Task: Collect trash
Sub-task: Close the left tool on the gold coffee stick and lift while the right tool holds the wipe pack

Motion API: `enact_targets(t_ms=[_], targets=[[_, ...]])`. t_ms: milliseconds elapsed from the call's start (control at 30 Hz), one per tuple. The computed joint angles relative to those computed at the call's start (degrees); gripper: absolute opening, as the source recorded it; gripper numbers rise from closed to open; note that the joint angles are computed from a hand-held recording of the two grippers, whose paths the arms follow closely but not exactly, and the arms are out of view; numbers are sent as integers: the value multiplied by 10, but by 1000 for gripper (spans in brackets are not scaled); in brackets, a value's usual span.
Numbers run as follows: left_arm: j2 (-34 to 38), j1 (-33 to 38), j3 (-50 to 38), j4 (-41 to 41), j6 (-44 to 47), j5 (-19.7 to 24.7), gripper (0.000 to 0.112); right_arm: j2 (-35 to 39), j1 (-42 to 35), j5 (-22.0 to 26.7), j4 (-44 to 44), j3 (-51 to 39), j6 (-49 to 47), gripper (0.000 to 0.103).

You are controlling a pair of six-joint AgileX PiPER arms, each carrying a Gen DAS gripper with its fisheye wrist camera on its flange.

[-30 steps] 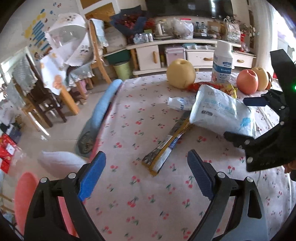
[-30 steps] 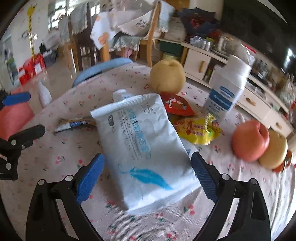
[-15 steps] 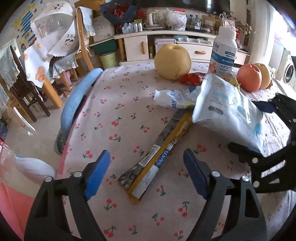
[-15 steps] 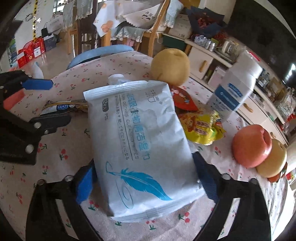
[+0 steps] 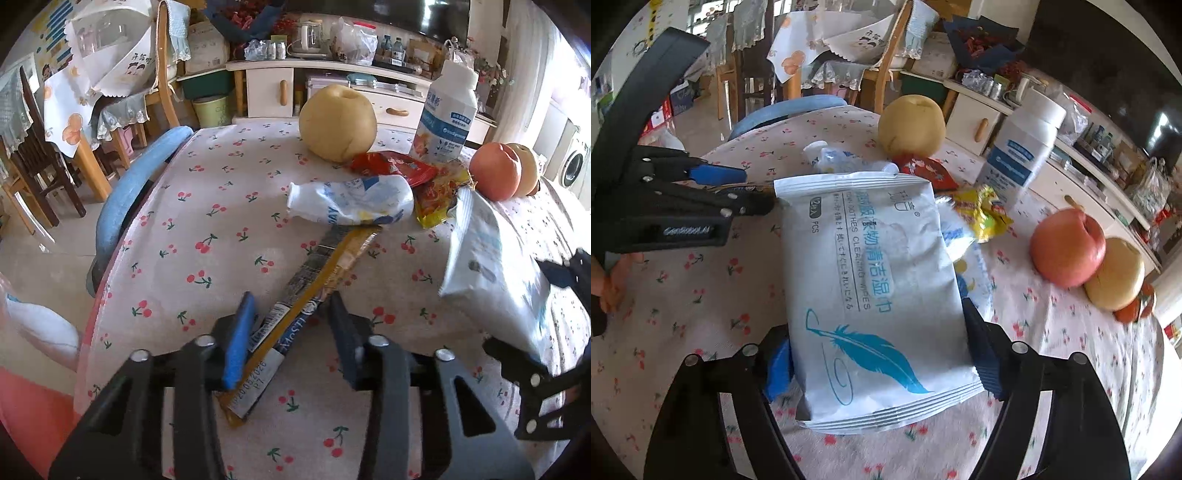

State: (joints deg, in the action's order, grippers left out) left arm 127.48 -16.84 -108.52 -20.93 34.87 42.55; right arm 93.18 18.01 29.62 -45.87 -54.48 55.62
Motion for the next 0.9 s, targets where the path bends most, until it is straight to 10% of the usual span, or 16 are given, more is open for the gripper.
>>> enact_targets(t_ms=[900], targets=[[-127, 42, 199, -176, 142, 14, 16, -192, 150, 67, -14, 179, 296, 76]])
